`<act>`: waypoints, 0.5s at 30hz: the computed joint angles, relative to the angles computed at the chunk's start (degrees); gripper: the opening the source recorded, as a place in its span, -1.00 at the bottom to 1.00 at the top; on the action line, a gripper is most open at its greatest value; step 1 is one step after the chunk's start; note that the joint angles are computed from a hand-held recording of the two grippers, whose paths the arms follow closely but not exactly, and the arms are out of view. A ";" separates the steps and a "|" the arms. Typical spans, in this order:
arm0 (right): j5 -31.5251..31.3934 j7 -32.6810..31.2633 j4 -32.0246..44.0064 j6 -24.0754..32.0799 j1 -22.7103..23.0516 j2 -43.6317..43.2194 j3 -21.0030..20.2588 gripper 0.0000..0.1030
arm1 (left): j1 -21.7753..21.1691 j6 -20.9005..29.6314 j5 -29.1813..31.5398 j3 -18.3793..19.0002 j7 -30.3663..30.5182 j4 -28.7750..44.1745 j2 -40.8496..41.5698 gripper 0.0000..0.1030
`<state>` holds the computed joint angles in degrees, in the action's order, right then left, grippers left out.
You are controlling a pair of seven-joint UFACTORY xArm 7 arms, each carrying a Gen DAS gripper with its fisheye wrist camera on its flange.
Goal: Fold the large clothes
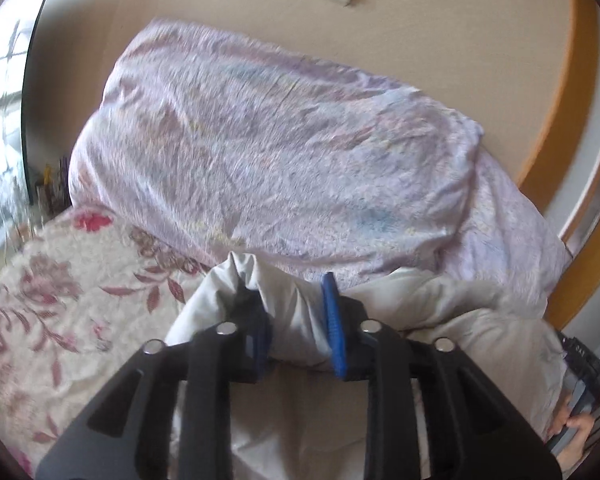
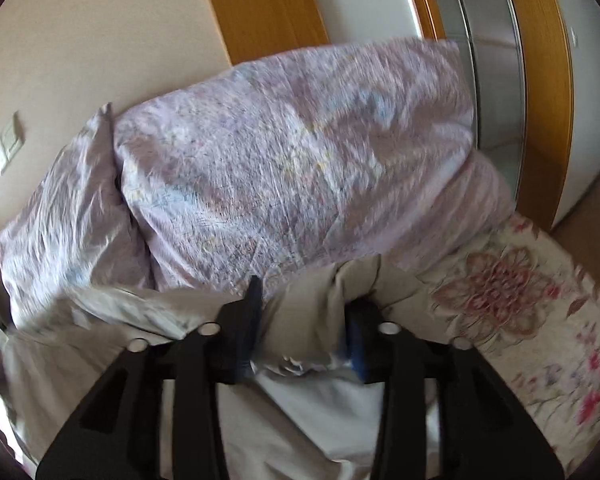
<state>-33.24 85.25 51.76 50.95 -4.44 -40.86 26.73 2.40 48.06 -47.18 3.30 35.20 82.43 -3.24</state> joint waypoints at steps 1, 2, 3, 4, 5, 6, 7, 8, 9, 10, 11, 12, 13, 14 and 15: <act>-1.08 1.96 -0.67 -1.79 -0.78 -0.99 0.30 0.49 | -0.01 0.32 -0.13 -0.02 -0.69 0.30 0.54 -0.11; -2.55 3.64 -0.73 -1.81 -2.05 -2.13 1.81 0.72 | -1.15 -0.52 -0.38 0.96 -0.68 -0.16 0.36 0.34; -4.94 5.22 -0.81 -1.76 -3.75 -3.85 3.68 0.96 | -0.16 -3.75 -0.55 -0.45 0.31 -2.01 -1.03 0.69; -7.22 6.21 -1.28 -2.38 -4.95 -5.88 5.08 0.96 | -0.47 -6.42 -1.18 -0.44 2.06 -3.71 -2.45 0.76; -9.17 5.30 -1.88 -4.01 -5.00 -7.70 5.54 0.96 | -1.03 -8.52 -2.57 -0.14 5.88 -5.54 -4.22 0.78; -8.73 3.34 -1.50 -3.77 -4.63 -7.66 5.61 0.96 | -1.49 -8.41 -2.66 0.39 7.75 -6.37 -5.42 0.80; -7.62 0.53 -0.80 -3.03 -3.76 -6.98 5.48 0.96 | -2.04 -7.88 -2.55 0.91 9.77 -7.37 -6.81 0.82; -6.17 -2.90 -0.64 -3.37 -1.84 -5.84 4.72 0.96 | -2.74 -7.54 -2.59 1.40 12.35 -9.10 -8.69 0.85; -4.66 -5.70 -0.50 -3.42 -0.30 -4.66 4.17 0.95 | -3.51 -7.62 -2.46 1.76 14.02 -10.58 -10.13 0.87; -2.98 -8.41 -0.15 -2.74 1.08 -3.16 3.86 0.94 | -4.32 -8.04 -1.70 1.85 15.70 -12.43 -11.75 0.87; -1.37 -11.04 0.38 -1.50 2.35 -1.26 3.84 0.92 | -5.19 -9.01 -0.58 1.77 17.66 -14.84 -13.68 0.88; -0.28 -12.97 0.80 -0.61 3.33 0.57 3.93 0.90 | -6.08 -10.06 0.30 1.74 18.73 -16.64 -14.97 0.88; 0.52 -14.30 1.38 0.28 4.09 2.49 4.10 0.86 | -6.84 -11.48 1.72 1.42 19.59 -18.57 -16.16 0.88; 0.82 -14.83 1.66 0.60 4.69 3.89 4.12 0.83 | -7.47 -12.81 3.27 1.04 19.96 -20.21 -16.97 0.88; 1.23 -15.37 1.96 0.56 5.53 5.55 3.93 0.79 | -8.05 -13.74 4.57 0.85 19.80 -21.31 -17.36 0.88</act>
